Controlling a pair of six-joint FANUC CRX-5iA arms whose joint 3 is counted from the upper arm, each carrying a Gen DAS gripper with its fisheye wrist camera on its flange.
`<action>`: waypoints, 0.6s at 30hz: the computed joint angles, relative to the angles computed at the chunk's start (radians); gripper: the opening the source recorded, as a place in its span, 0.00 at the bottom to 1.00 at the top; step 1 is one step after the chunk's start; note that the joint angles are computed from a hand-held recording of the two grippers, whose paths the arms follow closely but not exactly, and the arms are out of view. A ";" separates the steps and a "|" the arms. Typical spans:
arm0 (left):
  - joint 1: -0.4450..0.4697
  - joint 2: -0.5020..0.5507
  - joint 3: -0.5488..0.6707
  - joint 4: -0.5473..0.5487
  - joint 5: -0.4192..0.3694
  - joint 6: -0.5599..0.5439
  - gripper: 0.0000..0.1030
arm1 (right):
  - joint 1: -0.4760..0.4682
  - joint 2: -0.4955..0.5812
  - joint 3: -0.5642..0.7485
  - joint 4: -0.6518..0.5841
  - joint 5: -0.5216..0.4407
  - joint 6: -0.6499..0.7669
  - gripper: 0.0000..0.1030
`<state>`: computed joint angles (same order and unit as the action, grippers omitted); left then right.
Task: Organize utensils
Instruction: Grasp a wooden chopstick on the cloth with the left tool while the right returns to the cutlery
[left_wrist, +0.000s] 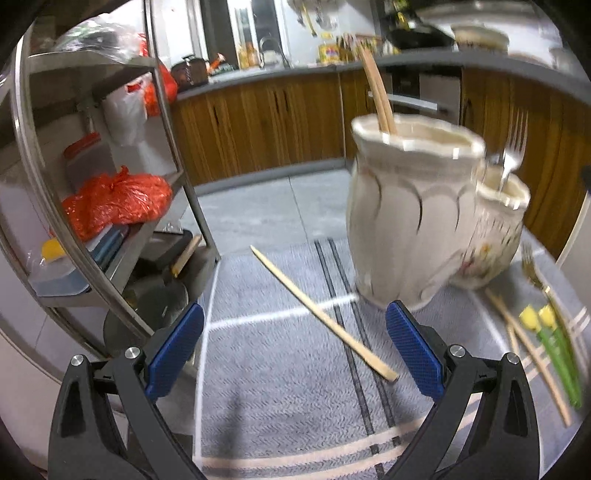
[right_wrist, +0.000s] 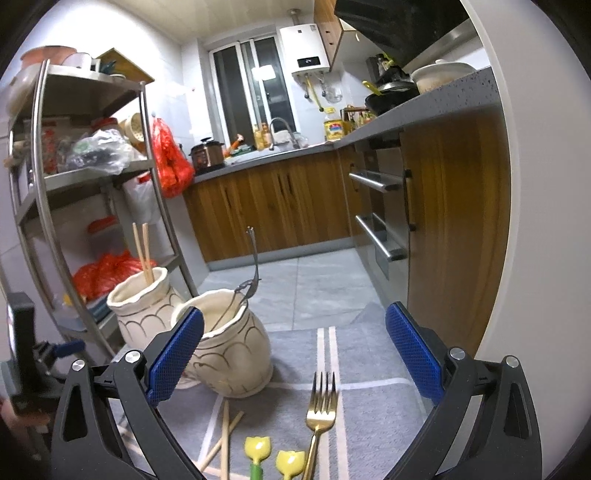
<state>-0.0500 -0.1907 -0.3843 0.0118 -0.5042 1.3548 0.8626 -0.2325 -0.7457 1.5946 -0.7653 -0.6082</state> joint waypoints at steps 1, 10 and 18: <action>-0.013 0.018 0.026 -0.041 -0.030 0.031 0.94 | 0.000 0.000 0.000 0.001 0.000 -0.001 0.95; -0.036 0.104 0.093 -0.001 -0.186 0.010 0.60 | -0.011 -0.002 -0.005 0.013 0.006 -0.007 0.95; -0.018 0.087 0.058 0.132 -0.220 -0.078 0.07 | -0.008 -0.006 -0.009 0.024 0.004 -0.008 0.95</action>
<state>-0.0685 -0.1035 -0.3267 0.1438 -0.7242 1.2772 0.8544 -0.2388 -0.7545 1.6181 -0.7611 -0.6159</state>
